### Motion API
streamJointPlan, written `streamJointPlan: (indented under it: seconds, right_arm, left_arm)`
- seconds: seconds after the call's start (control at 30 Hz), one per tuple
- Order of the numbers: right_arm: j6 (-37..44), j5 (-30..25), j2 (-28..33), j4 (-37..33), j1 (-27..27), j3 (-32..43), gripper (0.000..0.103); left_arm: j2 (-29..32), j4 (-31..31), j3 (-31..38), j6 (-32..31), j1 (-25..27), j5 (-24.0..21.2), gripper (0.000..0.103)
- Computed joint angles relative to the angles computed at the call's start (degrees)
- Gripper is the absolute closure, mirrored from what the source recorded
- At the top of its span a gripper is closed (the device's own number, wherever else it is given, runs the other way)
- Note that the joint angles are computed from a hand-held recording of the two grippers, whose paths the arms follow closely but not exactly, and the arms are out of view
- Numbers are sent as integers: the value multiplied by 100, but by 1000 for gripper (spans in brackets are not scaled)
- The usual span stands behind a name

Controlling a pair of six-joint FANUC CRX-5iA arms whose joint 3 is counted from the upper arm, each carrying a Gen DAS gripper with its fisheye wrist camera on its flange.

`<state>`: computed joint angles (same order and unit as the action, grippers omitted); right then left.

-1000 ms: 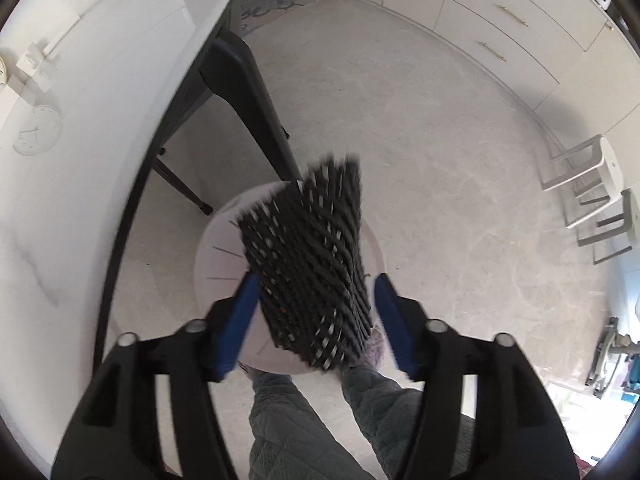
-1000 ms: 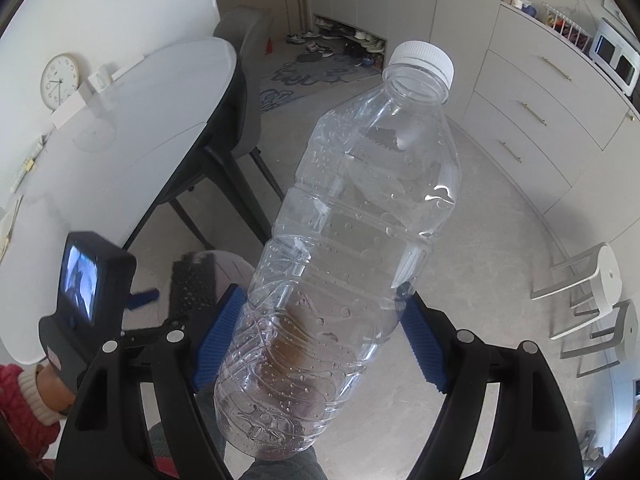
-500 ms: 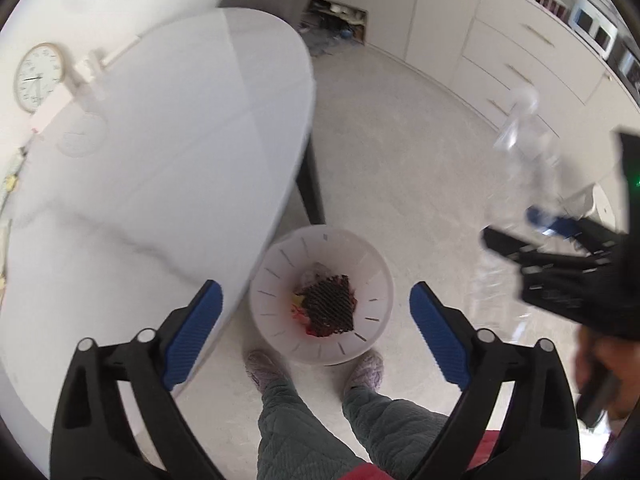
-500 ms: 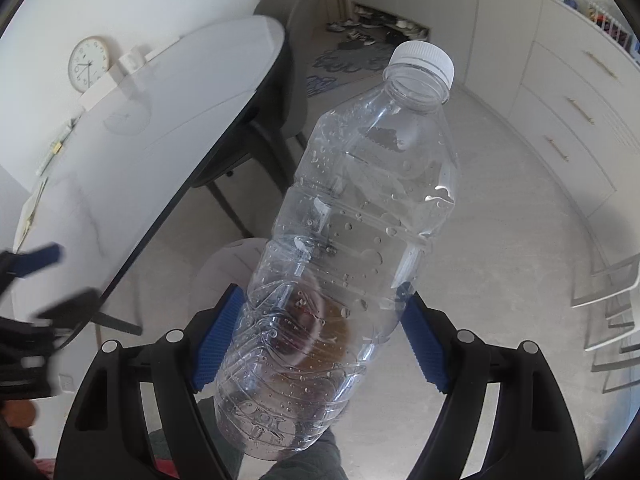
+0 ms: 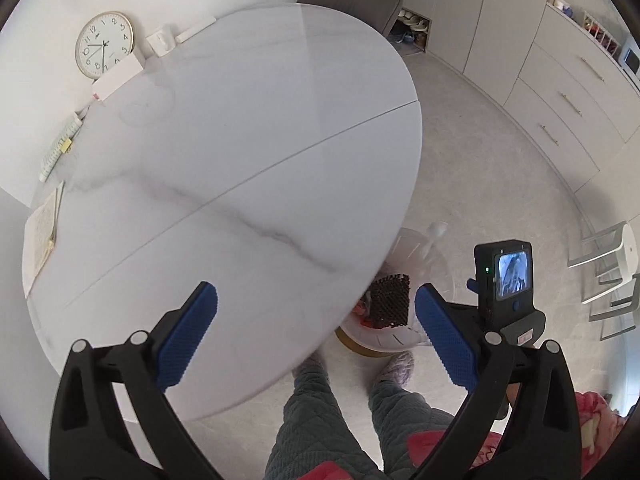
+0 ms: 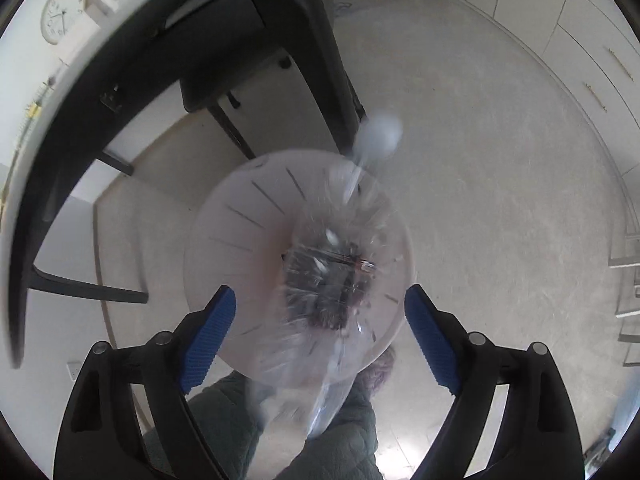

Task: Collect trash

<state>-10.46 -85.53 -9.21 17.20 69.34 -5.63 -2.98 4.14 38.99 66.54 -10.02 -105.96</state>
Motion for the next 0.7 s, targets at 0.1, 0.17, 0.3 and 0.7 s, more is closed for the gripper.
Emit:
streamJointPlan:
  seconds: [0.1,0.17,0.3,0.7]
  right_arm:
    - [-123,-233,110,38,52,249,9]
    - [-245,-447,114,162,163,379,7]
    - [-202,-1097,230,394,350,882,5]
    - [618,-2651,1028,1068,595,2749,3]
  left_arm:
    - [173,101,154,-99,72,-41,8]
    - [252,201,214,-140,110,-43,8]
    - [356,372,282,-205,103,-23,8]
    - [549,698,519,-125,148,103,8]
